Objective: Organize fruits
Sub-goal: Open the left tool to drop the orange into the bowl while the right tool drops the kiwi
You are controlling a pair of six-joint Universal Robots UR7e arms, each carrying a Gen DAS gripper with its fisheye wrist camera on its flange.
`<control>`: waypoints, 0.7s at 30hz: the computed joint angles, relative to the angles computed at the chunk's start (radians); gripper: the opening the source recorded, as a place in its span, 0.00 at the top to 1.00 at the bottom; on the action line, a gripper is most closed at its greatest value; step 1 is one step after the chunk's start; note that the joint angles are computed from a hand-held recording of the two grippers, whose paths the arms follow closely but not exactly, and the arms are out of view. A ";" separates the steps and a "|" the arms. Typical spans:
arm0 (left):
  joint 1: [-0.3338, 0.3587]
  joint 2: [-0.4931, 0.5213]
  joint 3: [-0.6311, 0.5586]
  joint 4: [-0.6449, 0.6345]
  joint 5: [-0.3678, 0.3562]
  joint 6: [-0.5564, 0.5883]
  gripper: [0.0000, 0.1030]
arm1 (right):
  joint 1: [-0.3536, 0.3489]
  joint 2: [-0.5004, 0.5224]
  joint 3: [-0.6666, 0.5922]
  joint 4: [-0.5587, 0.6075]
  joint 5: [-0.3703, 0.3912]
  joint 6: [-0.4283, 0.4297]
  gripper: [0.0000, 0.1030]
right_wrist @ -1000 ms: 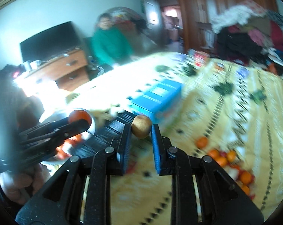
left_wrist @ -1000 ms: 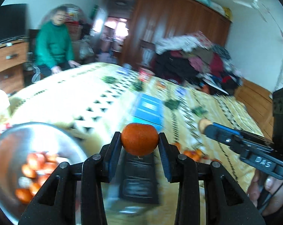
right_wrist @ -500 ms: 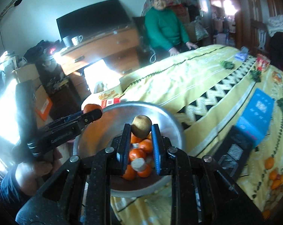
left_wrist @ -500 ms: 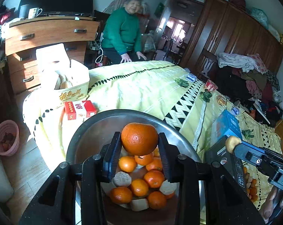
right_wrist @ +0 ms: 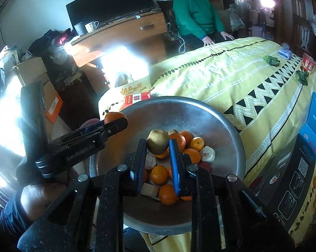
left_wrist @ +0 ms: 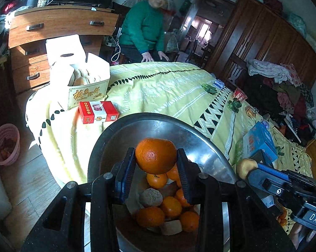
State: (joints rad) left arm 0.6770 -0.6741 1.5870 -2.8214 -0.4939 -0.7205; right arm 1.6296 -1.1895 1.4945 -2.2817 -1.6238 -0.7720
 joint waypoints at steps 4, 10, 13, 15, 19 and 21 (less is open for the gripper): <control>0.001 -0.001 0.002 0.000 -0.002 -0.001 0.61 | 0.002 0.007 0.007 -0.011 -0.008 0.006 0.78; 0.005 0.003 -0.004 0.010 -0.012 -0.002 0.61 | 0.002 0.007 0.010 -0.012 -0.012 0.010 0.78; 0.009 0.004 -0.006 0.024 -0.019 -0.010 0.61 | 0.000 0.008 0.011 -0.007 -0.011 0.011 0.78; 0.011 0.002 -0.008 0.045 -0.028 -0.028 0.61 | -0.001 0.009 0.012 0.000 -0.012 0.012 0.77; 0.010 0.003 -0.013 0.081 -0.019 -0.053 0.37 | -0.005 0.008 0.014 0.003 -0.009 0.019 0.77; 0.003 0.003 -0.012 0.098 0.011 -0.080 0.25 | -0.008 0.008 0.009 0.016 -0.011 0.028 0.68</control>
